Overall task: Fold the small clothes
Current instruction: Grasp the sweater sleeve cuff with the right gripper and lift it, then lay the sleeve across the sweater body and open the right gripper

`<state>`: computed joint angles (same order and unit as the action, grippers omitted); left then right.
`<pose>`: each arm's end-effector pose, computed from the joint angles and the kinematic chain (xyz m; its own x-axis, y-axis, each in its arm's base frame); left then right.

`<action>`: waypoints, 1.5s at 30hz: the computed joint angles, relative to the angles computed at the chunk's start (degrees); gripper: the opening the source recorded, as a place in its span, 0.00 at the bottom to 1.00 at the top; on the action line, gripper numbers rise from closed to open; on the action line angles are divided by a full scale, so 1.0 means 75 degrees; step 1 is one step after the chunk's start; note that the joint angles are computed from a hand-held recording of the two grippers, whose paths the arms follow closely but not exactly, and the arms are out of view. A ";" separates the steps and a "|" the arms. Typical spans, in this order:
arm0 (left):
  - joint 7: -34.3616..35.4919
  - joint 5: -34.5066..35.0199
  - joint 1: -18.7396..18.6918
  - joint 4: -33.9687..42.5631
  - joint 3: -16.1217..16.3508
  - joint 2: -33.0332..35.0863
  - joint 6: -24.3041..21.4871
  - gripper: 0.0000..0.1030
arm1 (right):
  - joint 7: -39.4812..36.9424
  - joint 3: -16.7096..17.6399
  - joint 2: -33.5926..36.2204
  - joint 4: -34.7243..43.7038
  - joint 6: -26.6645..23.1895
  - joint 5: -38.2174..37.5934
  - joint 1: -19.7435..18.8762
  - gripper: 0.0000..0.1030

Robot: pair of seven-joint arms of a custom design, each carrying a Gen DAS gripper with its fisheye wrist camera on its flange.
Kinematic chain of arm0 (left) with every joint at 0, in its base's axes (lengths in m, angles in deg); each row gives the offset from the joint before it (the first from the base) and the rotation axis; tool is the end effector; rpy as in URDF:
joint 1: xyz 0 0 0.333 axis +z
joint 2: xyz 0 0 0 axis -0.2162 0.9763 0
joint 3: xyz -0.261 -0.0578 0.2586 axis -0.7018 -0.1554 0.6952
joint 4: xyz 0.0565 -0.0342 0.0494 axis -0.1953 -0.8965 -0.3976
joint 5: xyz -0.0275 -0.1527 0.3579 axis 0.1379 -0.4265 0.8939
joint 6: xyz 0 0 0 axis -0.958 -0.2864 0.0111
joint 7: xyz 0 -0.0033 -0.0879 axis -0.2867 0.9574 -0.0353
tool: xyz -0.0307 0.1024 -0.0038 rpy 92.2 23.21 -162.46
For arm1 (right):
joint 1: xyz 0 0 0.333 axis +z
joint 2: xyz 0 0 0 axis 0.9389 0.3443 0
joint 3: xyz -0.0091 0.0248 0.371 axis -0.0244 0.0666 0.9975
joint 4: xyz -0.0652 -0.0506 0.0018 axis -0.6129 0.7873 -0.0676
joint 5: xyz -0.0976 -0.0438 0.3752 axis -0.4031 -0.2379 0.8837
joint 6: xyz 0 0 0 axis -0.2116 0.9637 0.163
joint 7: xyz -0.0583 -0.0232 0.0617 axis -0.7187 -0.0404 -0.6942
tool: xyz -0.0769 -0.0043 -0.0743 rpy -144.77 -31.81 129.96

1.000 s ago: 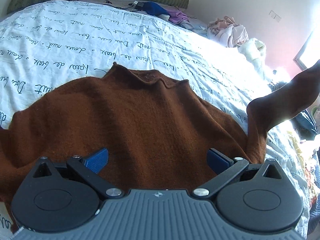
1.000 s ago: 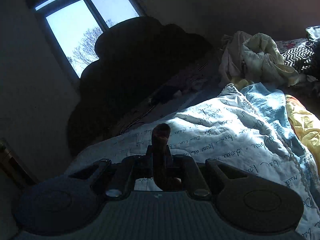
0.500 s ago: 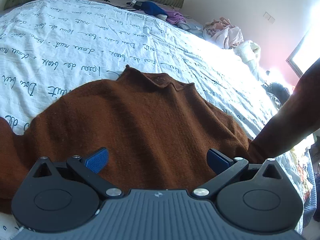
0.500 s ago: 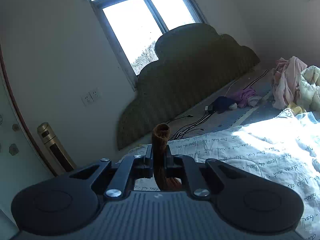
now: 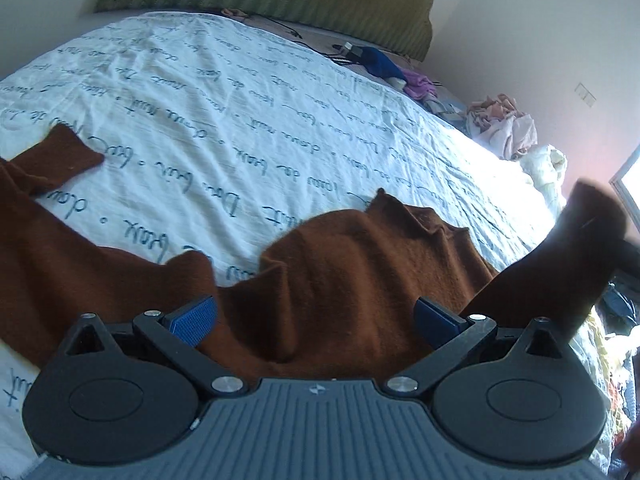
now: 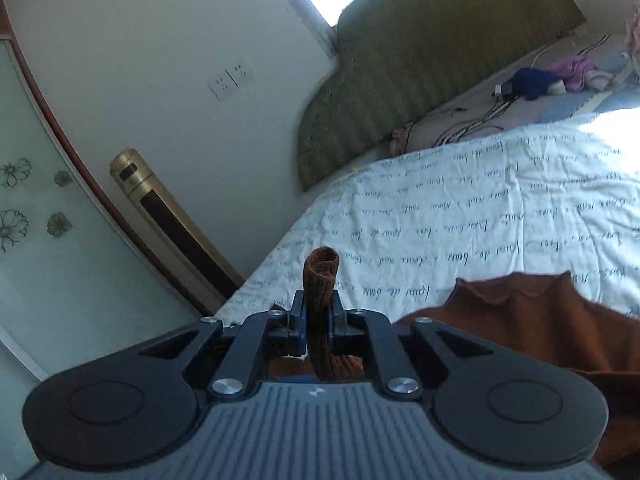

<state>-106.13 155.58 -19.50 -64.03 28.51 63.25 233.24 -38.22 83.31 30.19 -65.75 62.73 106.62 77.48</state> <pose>0.5715 -0.1926 0.3691 0.3469 -0.8564 0.3823 -0.6098 -0.5157 -0.6019 0.6884 0.2235 0.4394 0.6854 -0.4886 -0.5399 -0.6713 -0.1368 -0.7285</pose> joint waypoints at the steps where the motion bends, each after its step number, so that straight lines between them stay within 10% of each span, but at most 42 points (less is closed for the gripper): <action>1: 0.0024 -0.0071 0.0027 -0.0122 0.0024 -0.0087 -0.0045 1.00 | -0.0135 0.0031 0.0155 -0.0085 0.0334 0.0038 0.0168 0.08; 9: 0.0228 -0.0615 0.0059 -0.0354 0.0074 -0.0222 -0.0177 1.00 | -0.0623 0.0240 0.1305 0.0112 0.1974 -0.0523 0.1014 0.15; 14: 0.1174 -0.1328 -0.0220 -0.0158 -0.0009 -0.0152 -0.0568 1.00 | -0.1049 0.0747 0.1429 0.0025 0.1669 -0.0340 0.0376 0.81; 20: 0.1032 -0.0926 -0.0547 0.0263 -0.0048 -0.0053 -0.0608 1.00 | -0.2545 0.0430 0.0390 -0.0872 0.0740 0.0672 -0.0615 0.82; 24: 0.2322 -0.1387 -0.0740 0.0879 -0.0142 0.0593 -0.0330 1.00 | -0.3521 -0.0315 0.0281 -0.0766 0.1945 0.1820 -0.0812 0.83; 27: 0.4072 -0.2098 -0.0956 0.1494 -0.0271 0.1237 -0.0415 1.00 | -0.2218 -0.0745 0.0847 -0.0066 0.2237 0.0618 -0.0912 0.81; 32: 0.7418 -0.4435 -0.1369 0.2382 -0.0731 0.1978 -0.3068 1.00 | -0.1001 -0.0680 0.1653 0.0788 0.1676 -0.0730 -0.1241 0.56; 36: 0.7309 -0.4492 -0.1816 0.1808 -0.0229 0.1573 -0.3526 1.00 | -0.0120 -0.0676 0.2202 0.1431 0.1645 -0.1929 -0.1043 0.08; 40: 0.6860 -0.4426 -0.1905 0.1197 -0.0068 0.1134 -0.3989 1.00 | 0.0047 -0.0211 0.2531 0.2067 0.1681 -0.2010 -0.1415 0.06; 45: 0.6256 -0.4327 -0.1732 0.0938 -0.0098 0.0930 -0.3607 1.00 | 0.2399 -0.1050 0.3591 0.3655 0.1449 -0.3929 -0.0791 0.05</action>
